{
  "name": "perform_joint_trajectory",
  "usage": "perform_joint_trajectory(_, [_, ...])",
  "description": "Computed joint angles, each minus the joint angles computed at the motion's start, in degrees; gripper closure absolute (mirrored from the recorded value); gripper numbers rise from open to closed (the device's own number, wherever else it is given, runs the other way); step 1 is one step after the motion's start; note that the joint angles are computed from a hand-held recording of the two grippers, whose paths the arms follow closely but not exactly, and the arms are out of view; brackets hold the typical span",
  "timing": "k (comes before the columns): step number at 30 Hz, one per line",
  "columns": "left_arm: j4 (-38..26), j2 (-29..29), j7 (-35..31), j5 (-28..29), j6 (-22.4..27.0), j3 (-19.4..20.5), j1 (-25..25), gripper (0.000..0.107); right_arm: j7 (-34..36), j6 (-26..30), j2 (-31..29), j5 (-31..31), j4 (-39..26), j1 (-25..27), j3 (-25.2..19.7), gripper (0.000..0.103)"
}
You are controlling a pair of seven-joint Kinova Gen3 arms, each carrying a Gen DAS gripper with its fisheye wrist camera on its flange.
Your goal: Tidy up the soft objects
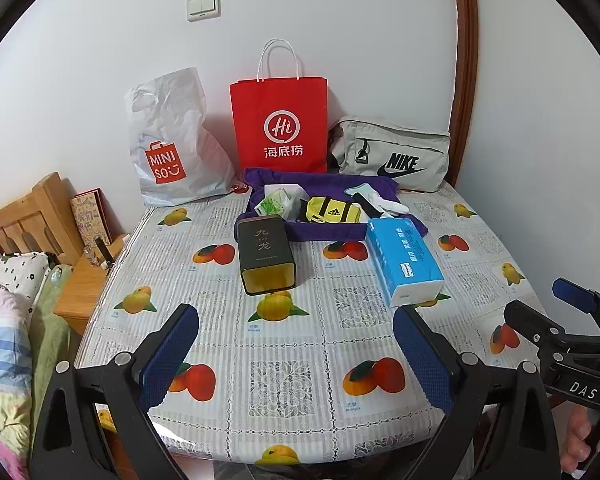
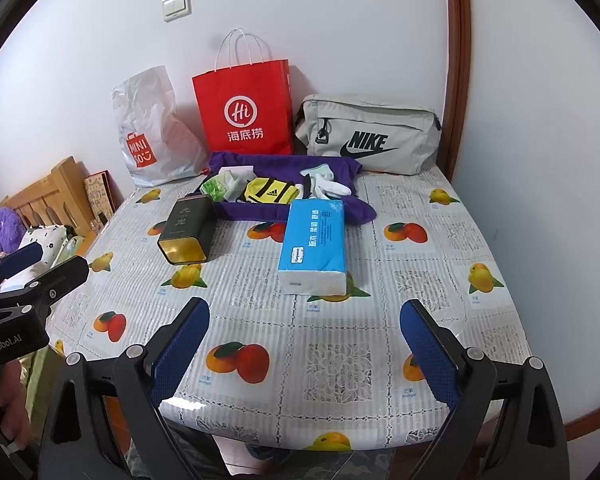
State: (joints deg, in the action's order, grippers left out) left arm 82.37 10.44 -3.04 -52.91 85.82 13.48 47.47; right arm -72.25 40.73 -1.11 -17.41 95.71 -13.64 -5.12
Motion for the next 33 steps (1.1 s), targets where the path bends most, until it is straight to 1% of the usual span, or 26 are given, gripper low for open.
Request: perform_joint_trajectory(33, [0.87,-0.7,0.08,0.44,-0.41,0.42,-0.52,0.009,-0.3,0.0,-0.16,0.34,-0.06,-0.22,-0.02,0.008])
